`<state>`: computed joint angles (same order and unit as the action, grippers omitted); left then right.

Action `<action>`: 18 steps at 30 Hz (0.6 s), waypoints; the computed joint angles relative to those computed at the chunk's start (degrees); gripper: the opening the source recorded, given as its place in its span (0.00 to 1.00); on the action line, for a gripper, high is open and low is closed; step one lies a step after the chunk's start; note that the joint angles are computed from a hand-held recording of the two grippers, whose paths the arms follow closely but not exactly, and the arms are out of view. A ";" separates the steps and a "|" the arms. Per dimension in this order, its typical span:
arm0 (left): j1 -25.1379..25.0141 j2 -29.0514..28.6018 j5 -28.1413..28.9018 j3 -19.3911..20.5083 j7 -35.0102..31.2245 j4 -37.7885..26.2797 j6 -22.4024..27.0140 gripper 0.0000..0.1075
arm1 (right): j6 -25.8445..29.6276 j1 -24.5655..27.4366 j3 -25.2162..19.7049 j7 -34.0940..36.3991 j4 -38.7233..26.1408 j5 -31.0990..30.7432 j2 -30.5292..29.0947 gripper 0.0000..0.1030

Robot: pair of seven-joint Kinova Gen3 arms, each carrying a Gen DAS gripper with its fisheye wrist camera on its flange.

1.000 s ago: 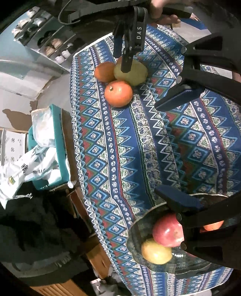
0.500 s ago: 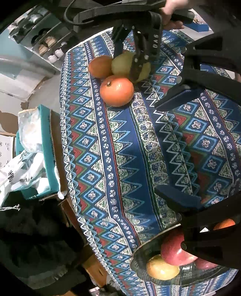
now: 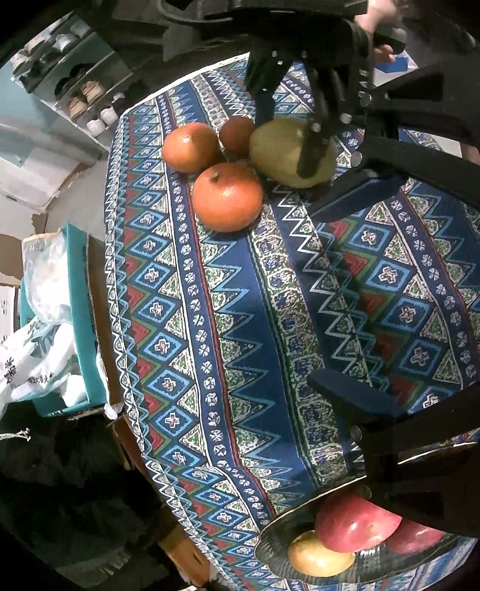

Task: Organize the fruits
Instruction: 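Move both tools from the bowl toward the remaining fruit cluster, then grasp the green pear with the right tool while the left tool grasps a large orange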

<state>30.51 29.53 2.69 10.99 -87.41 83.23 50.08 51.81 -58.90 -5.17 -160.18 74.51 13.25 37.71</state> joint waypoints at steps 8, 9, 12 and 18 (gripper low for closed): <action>-0.11 -0.80 -0.49 -0.19 0.00 1.68 -0.77 0.77 | -1.49 -0.16 -0.03 -1.71 -1.17 -2.03 2.93 0.70; -0.15 -0.94 -0.51 -0.20 0.02 1.89 -0.87 0.77 | -0.82 -0.69 0.32 -1.82 -1.76 -1.63 3.27 0.70; -0.22 -1.02 -0.54 -0.20 0.12 2.15 -1.00 0.77 | -1.00 -1.56 0.71 -3.05 -1.96 -1.41 3.68 0.70; 0.25 -0.94 -1.09 -0.24 0.51 1.99 -0.95 0.77 | -4.44 -1.18 1.10 -4.84 1.37 -1.55 1.76 0.70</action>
<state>30.75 28.59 1.60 10.76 -86.90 85.22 49.13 47.37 -60.08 -4.07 -165.01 75.89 11.69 39.47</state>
